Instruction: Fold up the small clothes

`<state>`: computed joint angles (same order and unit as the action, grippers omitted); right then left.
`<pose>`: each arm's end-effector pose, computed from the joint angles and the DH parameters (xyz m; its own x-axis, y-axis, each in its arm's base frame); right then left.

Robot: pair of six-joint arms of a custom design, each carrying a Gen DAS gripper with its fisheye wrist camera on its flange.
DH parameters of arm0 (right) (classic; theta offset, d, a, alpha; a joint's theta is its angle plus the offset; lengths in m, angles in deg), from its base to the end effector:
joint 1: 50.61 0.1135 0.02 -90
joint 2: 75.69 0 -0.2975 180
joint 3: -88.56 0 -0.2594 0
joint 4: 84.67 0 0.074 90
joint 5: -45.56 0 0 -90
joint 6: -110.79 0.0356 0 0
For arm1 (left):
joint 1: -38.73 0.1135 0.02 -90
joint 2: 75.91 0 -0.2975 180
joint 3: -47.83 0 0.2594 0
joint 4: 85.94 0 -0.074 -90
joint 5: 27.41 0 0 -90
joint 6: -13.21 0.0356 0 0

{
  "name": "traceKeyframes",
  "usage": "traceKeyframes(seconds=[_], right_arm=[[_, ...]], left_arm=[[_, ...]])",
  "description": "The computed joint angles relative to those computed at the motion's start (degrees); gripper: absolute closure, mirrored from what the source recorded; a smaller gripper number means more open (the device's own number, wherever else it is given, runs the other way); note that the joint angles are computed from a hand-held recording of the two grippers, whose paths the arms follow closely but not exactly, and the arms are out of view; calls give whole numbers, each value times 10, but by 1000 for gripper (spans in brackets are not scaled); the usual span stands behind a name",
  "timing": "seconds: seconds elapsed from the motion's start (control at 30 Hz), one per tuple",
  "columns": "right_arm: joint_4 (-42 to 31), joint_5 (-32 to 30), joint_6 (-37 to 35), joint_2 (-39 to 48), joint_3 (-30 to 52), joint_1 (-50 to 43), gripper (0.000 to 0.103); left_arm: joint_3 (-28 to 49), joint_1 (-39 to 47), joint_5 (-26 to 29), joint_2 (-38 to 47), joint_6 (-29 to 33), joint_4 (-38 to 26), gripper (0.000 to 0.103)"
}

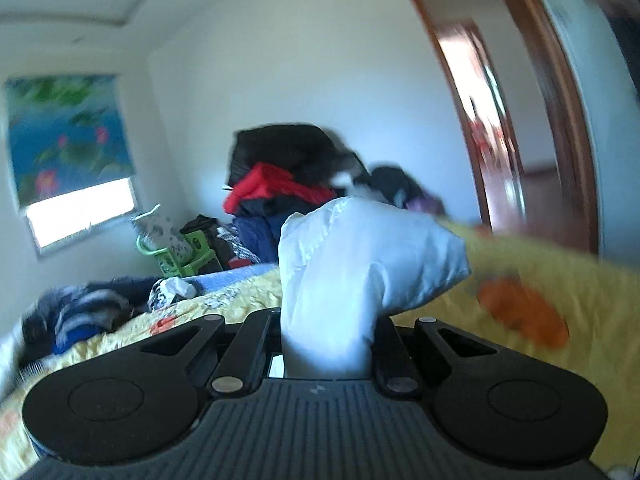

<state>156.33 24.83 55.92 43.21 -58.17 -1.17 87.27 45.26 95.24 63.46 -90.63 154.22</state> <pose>0.1958 0.1776 0.0792 -0.0583 0.2452 -0.9677 0.3881 0.8987 0.2043 0.2813 0.0129 -0.0148 -0.6928 -0.2820 -0.6637 0.1550 0.8406 -0.5190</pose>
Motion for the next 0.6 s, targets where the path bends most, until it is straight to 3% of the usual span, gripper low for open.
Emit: traceKeyframes(seconds=[0.27,0.4,0.6], right_arm=[[112,6,-396,118,173,71,87],[59,-19,-533,176,273,97,86],[-71,-50,-675,274,424,134,84]], left_arm=[[10,15,27,1,-11,-17,91],[15,27,45,5,-12,-25,91],[23,56,78,7,-17,-44,91]])
